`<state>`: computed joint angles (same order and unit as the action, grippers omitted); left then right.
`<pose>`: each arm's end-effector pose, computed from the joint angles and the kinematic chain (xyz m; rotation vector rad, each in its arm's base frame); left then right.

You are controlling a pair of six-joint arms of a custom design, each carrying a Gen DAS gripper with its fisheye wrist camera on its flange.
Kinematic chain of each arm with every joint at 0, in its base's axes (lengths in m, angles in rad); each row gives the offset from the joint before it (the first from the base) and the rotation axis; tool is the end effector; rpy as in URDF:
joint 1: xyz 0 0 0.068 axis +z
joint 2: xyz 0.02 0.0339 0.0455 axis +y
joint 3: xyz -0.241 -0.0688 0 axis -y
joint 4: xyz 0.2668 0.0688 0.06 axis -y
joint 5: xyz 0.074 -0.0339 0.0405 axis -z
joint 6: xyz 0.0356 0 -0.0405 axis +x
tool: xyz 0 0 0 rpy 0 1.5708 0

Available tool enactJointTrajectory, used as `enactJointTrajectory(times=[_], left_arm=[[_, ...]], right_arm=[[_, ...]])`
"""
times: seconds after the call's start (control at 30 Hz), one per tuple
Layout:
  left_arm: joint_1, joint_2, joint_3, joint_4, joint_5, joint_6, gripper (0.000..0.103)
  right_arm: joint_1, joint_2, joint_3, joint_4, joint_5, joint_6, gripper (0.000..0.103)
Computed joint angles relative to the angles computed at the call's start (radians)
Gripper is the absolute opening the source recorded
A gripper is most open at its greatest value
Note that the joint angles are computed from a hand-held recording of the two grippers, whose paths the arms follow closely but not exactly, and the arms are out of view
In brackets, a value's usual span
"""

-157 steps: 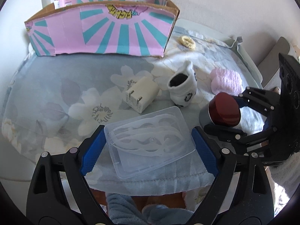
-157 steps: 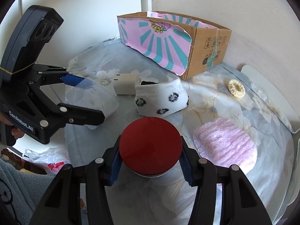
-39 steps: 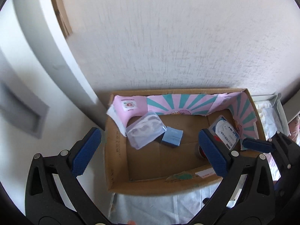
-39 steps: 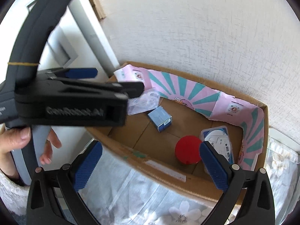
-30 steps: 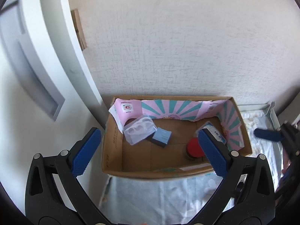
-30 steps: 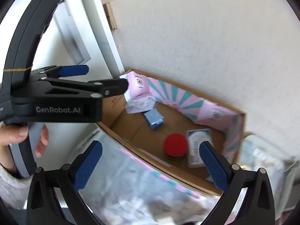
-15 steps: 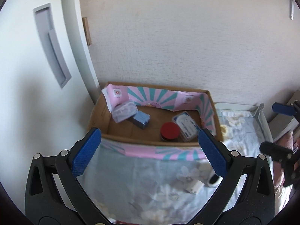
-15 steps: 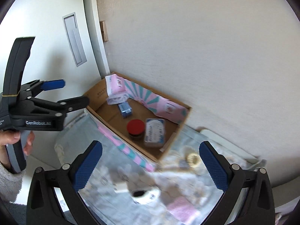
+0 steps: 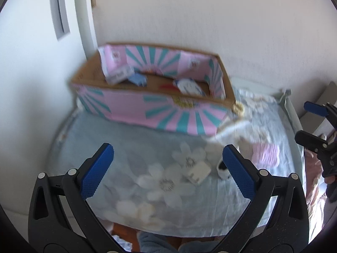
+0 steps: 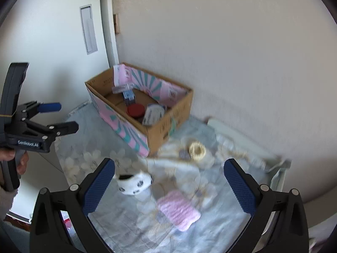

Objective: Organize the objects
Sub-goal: 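Withdraw both tools from the cardboard box toward the remaining bed items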

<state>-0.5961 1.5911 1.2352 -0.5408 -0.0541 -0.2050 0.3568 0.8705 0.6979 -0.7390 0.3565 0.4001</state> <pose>0.3025 -0.2029 0.2321 0.4600 2.4436 -0.2778 0.1951 0.0595 0.2262 0.2001 2.3990 -0.0986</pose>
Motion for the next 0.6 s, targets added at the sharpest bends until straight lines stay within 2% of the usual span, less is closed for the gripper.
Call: enactJointTrajectory(times=[0.17, 0.3, 0.53, 0.6], left_arm=[[-0.035, 0.029, -0.125, 0.137, 0.027, 0.027, 0.103], [-0.043, 0.076, -0.194, 0.269, 0.061, 0.082, 0.097], [-0.053, 0.198, -0.163, 0.315, 0.076, 0.155, 0.079], [-0.054, 0.209, -0.162, 0.328, 0.086, 0.17, 0.077]], right_arm=[[-0.006, -0.097, -0.204, 0.111, -0.019, 0.018, 0.103], [-0.032, -0.168, -0.344, 0.186, -0.027, -0.017, 0.103], [-0.099, -0.111, -0.46, 0.332, -0.085, -0.098, 0.103], [-0.119, -0.085, -0.479, 0.381, -0.107, -0.121, 0.099]])
